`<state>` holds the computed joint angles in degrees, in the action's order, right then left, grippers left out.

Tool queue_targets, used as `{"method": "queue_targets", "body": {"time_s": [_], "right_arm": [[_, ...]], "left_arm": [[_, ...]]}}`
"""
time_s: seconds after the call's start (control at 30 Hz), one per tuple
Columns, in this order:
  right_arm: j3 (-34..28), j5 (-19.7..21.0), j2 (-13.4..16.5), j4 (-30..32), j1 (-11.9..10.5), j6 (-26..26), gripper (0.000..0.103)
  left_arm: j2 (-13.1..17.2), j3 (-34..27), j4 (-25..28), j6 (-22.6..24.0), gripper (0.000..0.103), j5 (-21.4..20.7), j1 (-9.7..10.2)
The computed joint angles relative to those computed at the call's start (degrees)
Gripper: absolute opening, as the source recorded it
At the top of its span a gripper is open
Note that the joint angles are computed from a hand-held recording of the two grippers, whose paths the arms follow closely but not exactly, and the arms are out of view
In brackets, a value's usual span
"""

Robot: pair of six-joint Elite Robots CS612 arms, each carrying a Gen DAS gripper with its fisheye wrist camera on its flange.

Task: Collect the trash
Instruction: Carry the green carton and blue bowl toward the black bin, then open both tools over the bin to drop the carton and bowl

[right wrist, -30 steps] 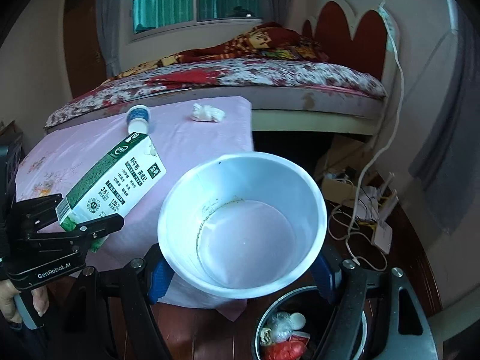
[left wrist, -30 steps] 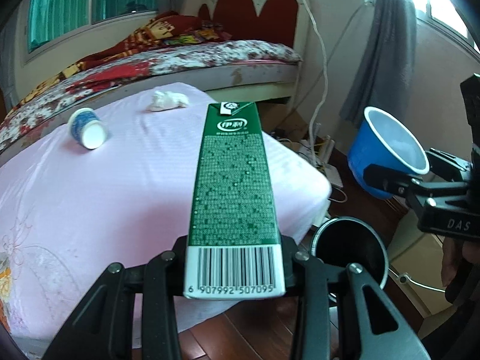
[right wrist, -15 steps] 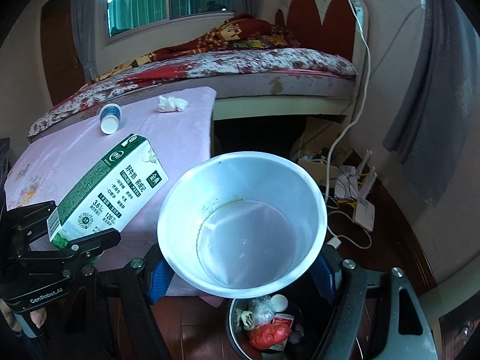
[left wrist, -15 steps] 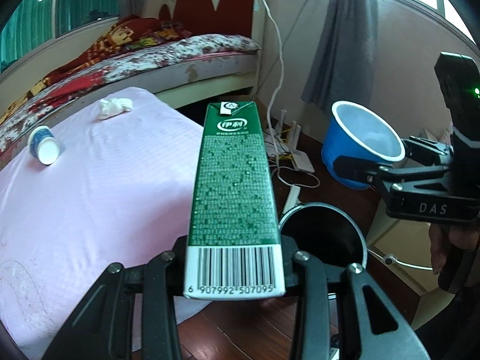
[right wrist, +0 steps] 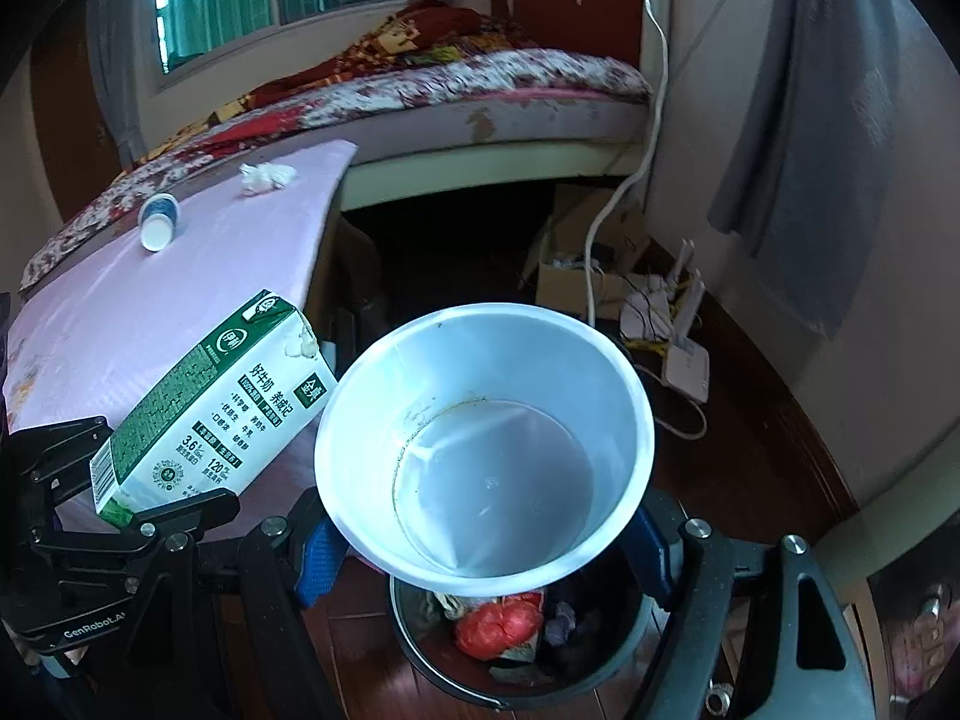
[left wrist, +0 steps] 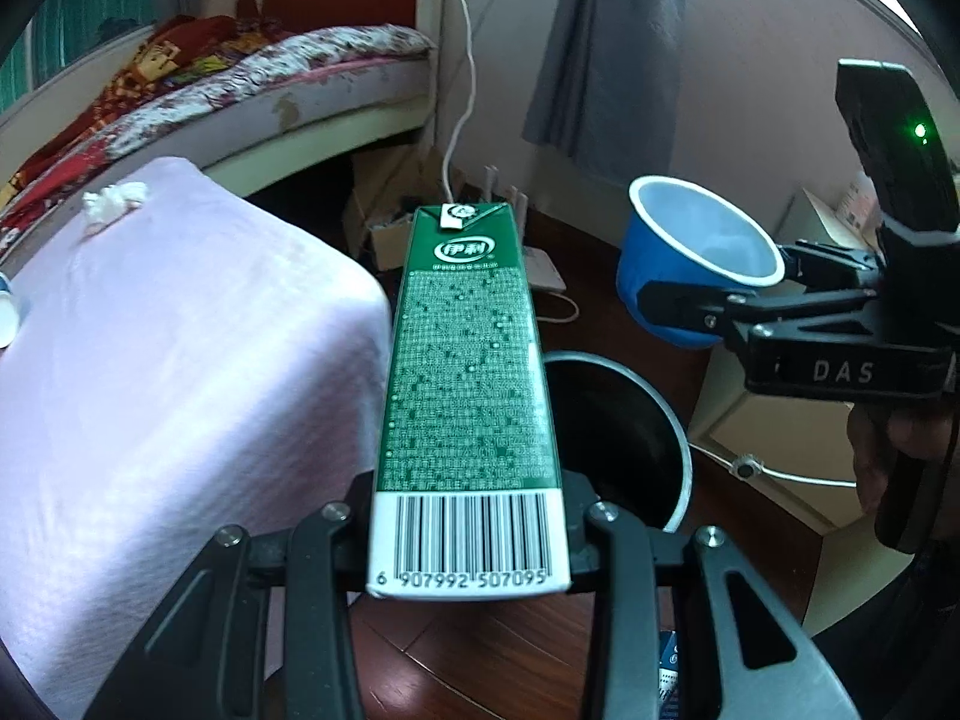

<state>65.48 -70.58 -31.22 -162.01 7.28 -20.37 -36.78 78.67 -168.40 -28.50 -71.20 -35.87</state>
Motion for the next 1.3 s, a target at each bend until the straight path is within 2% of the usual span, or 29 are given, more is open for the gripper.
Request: {"method": "queue_targets", "body": {"time_s": [0.27,0.47,0.7,0.93,0.97,1.0,1.03,1.07,1.1,1.2,1.3], "right_arm": [[0.2,-2.9,1.1,2.8,-0.9,-1.5,0.078],[0.1,-3.5,2.0,4.8,-1.5,-3.0,0.078],[-1.1,-5.2,3.6,8.7,-1.6,-6.9,0.078],[-2.6,-6.4,4.8,11.9,-1.0,-12.3,0.079],[-3.5,-6.5,5.2,13.5,-0.9,-13.4,0.079],[-4.3,-7.2,5.8,14.7,-0.7,-14.1,0.079],[-5.1,-8.6,6.4,15.0,-0.4,-14.5,0.083],[-5.3,-9.4,6.8,14.8,-0.4,-14.7,0.091],[-5.8,-10.6,7.3,15.2,-0.3,-14.7,0.103],[-6.5,-11.6,8.1,14.8,-0.5,-12.8,0.103],[-6.8,-11.4,8.3,15.1,-0.8,-11.4,0.103]], "left_arm": [[2.0,-2.7,3.1,1.0,0.039,-4.3,0.18],[3.8,-5.3,6.0,1.9,0.04,-8.4,0.46],[5.9,-8.6,9.6,3.6,0.04,-12.4,1.06],[8.0,-11.9,12.7,5.2,0.042,-18.4,2.02],[8.3,-12.4,13.3,5.4,0.045,-19.3,2.19],[8.6,-12.7,13.7,5.1,0.062,-19.5,2.34],[8.7,-12.8,13.8,4.3,0.071,-19.6,2.45],[8.8,-12.6,13.5,2.9,0.083,-19.2,2.54],[8.7,-12.3,13.7,1.7,0.089,-18.1,2.5],[8.3,-11.0,13.4,-0.4,0.095,-14.3,2.17],[8.3,-10.7,14.2,-1.3,0.096,-11.3,1.88]]}}
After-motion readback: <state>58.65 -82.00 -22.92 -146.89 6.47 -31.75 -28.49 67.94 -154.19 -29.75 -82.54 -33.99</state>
